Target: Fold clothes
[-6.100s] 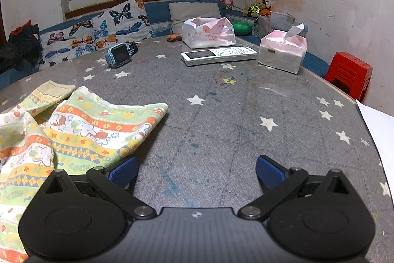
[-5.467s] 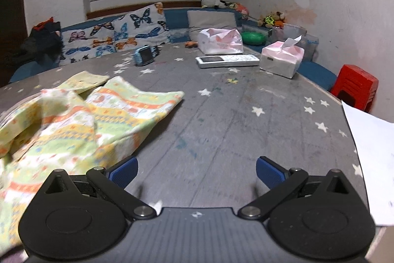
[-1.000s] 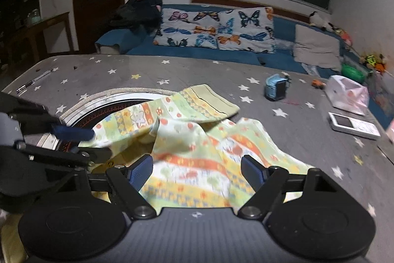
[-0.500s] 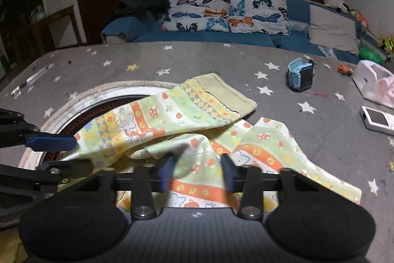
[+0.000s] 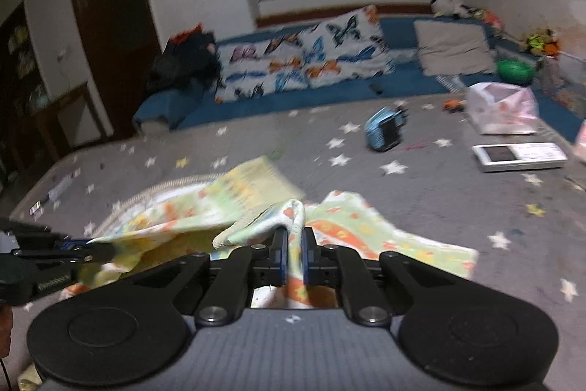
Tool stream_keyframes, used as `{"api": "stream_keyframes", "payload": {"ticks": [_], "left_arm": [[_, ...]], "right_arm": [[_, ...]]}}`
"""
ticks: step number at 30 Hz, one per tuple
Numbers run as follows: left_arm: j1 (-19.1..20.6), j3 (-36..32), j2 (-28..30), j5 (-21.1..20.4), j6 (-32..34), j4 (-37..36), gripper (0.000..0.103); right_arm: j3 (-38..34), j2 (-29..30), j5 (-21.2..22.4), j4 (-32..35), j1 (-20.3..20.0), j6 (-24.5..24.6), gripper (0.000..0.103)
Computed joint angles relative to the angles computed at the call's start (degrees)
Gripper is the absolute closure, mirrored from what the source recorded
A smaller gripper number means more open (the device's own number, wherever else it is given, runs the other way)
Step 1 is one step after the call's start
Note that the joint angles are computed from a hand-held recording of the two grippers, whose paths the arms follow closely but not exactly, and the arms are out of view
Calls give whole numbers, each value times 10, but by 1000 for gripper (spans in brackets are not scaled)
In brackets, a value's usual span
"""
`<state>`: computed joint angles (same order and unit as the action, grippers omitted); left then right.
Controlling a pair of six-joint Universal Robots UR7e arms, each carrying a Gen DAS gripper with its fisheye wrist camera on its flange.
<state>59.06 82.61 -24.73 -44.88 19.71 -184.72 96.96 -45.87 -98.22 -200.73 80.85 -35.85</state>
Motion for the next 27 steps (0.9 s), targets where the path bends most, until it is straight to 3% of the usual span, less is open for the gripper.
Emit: {"api": "stream_keyframes", "payload": {"ticks": [10,18,22,24,25,27], "left_arm": [[3,192,-111,48,-114,-80,102],[-20,342,-195,61,-223,-49,101],[-33,366,-221,65,-214,-18,81],[-41,371,-226,76,-194,-30,58],[-45,374,-228,81,-182,-38,54],[-47,377,-237,77,-175,-47,46]], "right_arm": [[156,-96,30,-175,-43,40,97],[229,-143,4,-203,-93,74,97],[245,-157,-20,-179,-109,71,86],[248,-160,-27,-186,-111,62,80],[251,-161,-30,-197,-110,59,71],[260,-164,-32,-219,-108,51,65]]}}
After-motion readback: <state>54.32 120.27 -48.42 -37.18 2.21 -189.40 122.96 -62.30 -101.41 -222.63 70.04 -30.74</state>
